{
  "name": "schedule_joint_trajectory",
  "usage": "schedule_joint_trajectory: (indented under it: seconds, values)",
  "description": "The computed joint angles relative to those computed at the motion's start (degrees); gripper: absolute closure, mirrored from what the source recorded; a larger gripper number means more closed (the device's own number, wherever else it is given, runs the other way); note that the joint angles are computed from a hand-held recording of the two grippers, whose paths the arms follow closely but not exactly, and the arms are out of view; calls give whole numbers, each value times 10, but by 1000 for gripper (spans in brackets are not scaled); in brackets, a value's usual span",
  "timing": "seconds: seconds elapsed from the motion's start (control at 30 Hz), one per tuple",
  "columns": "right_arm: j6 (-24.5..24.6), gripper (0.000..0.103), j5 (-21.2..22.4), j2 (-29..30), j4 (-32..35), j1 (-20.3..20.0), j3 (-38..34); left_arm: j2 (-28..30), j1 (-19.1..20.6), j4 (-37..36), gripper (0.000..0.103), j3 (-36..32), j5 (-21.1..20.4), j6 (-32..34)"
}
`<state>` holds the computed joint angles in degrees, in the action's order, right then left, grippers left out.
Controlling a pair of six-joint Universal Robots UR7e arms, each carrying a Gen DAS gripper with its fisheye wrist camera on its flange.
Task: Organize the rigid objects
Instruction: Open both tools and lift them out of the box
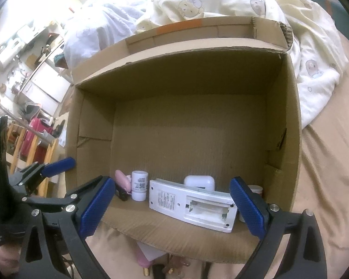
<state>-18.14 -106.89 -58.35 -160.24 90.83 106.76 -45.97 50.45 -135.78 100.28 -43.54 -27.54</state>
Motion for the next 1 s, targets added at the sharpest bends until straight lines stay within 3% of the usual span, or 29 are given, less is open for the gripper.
schedule_joint_trajectory:
  seconds: [0.1,0.33,0.5,0.67,1.0]
  values:
    - [-1,0,0,0,-2,1,1,-2,-3,-7,1,2,-10,6]
    - [4,0,-4,-6,-15,3,7,-14,-9,-16,1,15,-7,-3]
    - [-19,0,-70,-4,-80,28,21,-24,-15,-5,1,23,-5,-12]
    - [-10,0,-110,-17,-95,39,37,-45,-24,-2,1,41,1,-24]
    - [42,0,-99,-70,-92,31,90,-98,-46,7,1,109,-7,-71]
